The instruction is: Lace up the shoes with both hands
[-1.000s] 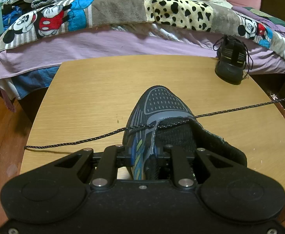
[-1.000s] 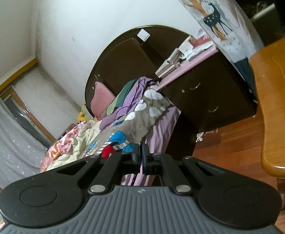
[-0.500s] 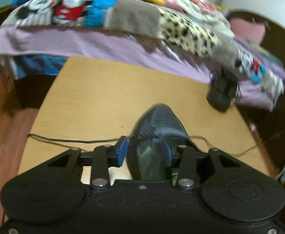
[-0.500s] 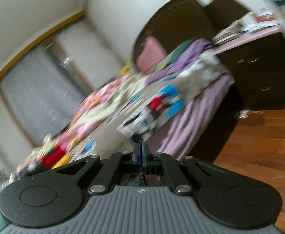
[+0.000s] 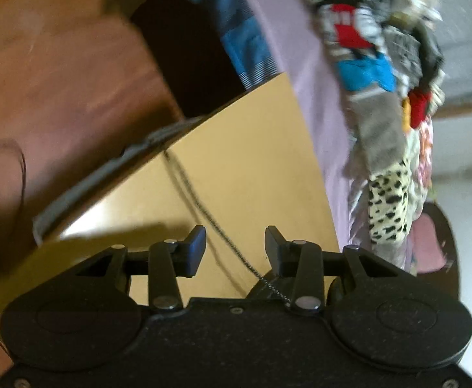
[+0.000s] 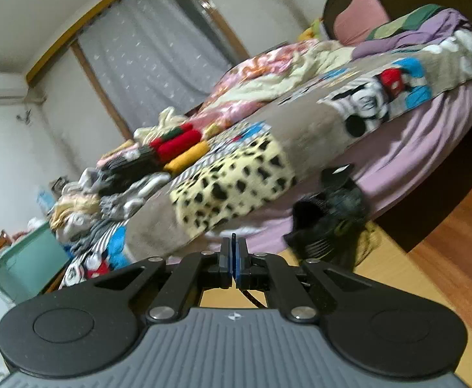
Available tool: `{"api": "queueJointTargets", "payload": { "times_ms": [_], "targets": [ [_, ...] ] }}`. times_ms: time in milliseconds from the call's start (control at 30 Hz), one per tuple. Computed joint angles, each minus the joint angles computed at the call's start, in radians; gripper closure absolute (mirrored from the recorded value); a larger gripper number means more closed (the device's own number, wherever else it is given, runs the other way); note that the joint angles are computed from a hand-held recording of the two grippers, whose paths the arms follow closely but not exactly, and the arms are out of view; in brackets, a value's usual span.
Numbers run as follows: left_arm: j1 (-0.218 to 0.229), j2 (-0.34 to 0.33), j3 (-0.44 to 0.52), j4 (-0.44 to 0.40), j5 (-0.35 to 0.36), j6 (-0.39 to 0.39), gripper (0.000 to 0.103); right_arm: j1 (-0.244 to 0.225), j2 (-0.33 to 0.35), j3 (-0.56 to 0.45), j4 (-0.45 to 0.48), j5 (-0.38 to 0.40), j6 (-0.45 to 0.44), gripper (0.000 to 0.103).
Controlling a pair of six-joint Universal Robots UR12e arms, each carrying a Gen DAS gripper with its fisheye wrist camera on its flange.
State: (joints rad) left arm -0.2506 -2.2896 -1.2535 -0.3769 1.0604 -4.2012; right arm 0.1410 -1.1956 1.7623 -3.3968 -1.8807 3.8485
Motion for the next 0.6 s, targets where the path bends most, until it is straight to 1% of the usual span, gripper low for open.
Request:
{"api": "queueJointTargets", "payload": {
  "times_ms": [67, 133, 200, 367, 433, 467, 500, 533, 600],
  "targets": [
    [0.001, -0.012, -0.004, 0.035, -0.044, -0.09, 0.065, 0.003, 0.011, -0.013, 0.005, 0.017, -0.003, 0.099],
    [-0.004, -0.023, 0.004, 0.061, -0.064, -0.12, 0.064, 0.007, 0.02, -0.024, 0.007, 0.027, -0.001, 0.099],
    [-0.01, -0.033, 0.015, 0.068, -0.075, -0.145, 0.064, 0.009, 0.03, -0.033, 0.006, 0.031, 0.002, 0.099],
    [-0.02, -0.051, 0.01, 0.085, -0.047, -0.22, 0.063, 0.009, 0.044, -0.044, 0.0, 0.045, 0.001, 0.099],
    [-0.023, -0.055, 0.013, 0.104, -0.028, -0.217, 0.065, 0.008, 0.053, -0.052, -0.003, 0.048, 0.003, 0.099],
    [-0.024, -0.057, 0.02, 0.103, -0.014, -0.204, 0.065, 0.008, 0.056, -0.055, -0.004, 0.048, 0.004, 0.099],
    [-0.025, -0.06, 0.027, 0.102, -0.002, -0.189, 0.073, 0.008, 0.058, -0.057, -0.006, 0.047, 0.004, 0.099],
    [-0.026, -0.063, 0.035, 0.104, 0.005, -0.162, 0.086, 0.007, 0.06, -0.059, -0.007, 0.046, 0.005, 0.099],
    [-0.028, -0.066, 0.049, 0.104, 0.02, -0.094, 0.095, 0.006, 0.061, -0.061, -0.009, 0.042, 0.007, 0.099]
  ]
}}
